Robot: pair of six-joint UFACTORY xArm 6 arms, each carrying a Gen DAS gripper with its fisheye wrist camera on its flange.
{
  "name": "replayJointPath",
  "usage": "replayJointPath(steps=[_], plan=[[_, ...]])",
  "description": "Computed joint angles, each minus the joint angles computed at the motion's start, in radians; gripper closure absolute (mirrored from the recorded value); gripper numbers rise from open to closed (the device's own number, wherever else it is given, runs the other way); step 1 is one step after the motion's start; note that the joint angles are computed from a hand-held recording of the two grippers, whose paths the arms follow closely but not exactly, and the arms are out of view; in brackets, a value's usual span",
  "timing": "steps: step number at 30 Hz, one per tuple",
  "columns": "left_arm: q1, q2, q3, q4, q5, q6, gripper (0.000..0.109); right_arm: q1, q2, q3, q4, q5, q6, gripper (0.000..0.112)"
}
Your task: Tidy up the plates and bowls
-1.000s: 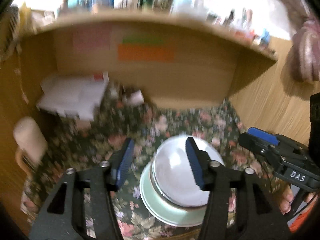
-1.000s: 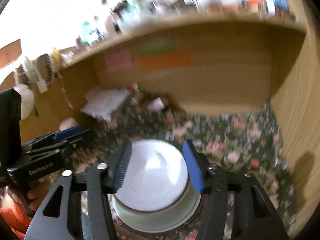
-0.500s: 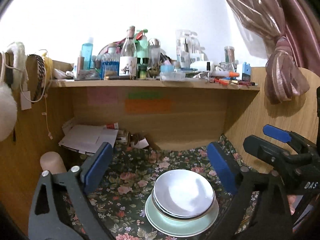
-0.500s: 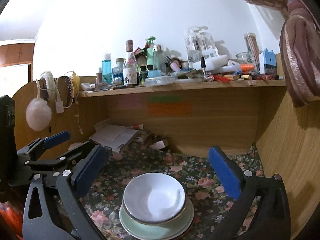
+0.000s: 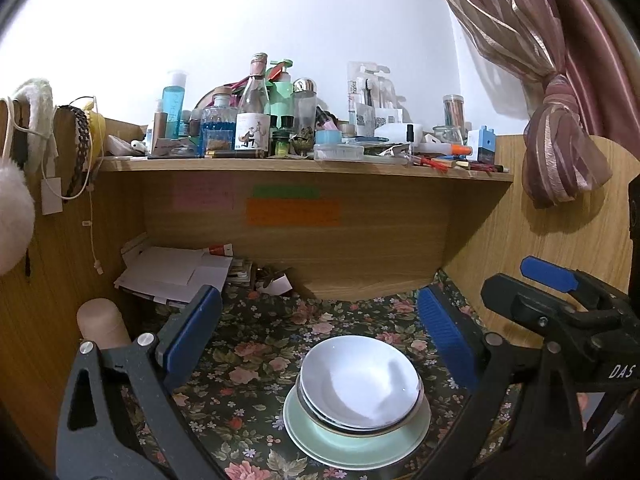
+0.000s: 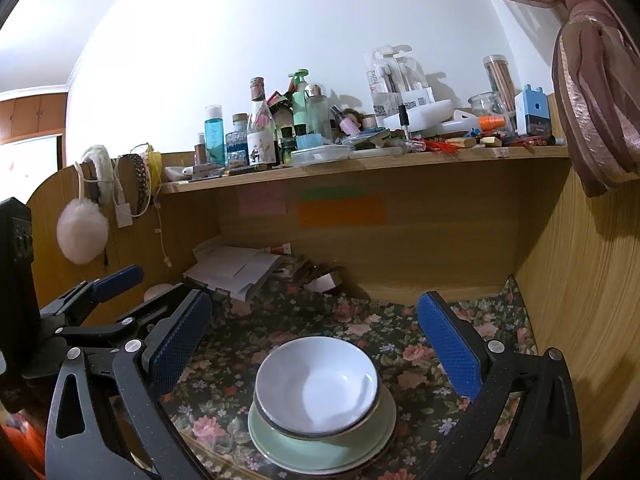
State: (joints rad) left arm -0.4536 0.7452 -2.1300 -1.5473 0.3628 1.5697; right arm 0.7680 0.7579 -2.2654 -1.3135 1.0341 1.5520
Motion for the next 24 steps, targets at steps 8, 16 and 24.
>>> replayJointPath(steps=[8, 16, 24], plan=[[-0.001, 0.002, -0.002, 0.013, 0.002, -0.016, 0.008, -0.002, -0.013, 0.022, -0.005, -0.005, 0.020, 0.009], [-0.008, -0.001, 0.002, 0.021, -0.003, -0.024, 0.008, -0.003, -0.019, 0.031, -0.008, -0.008, 0.023, 0.009], [-0.011, -0.006, 0.007, 0.020, -0.006, -0.027, 0.008, -0.002, -0.015, 0.023, -0.006, -0.004, 0.019, 0.009]])
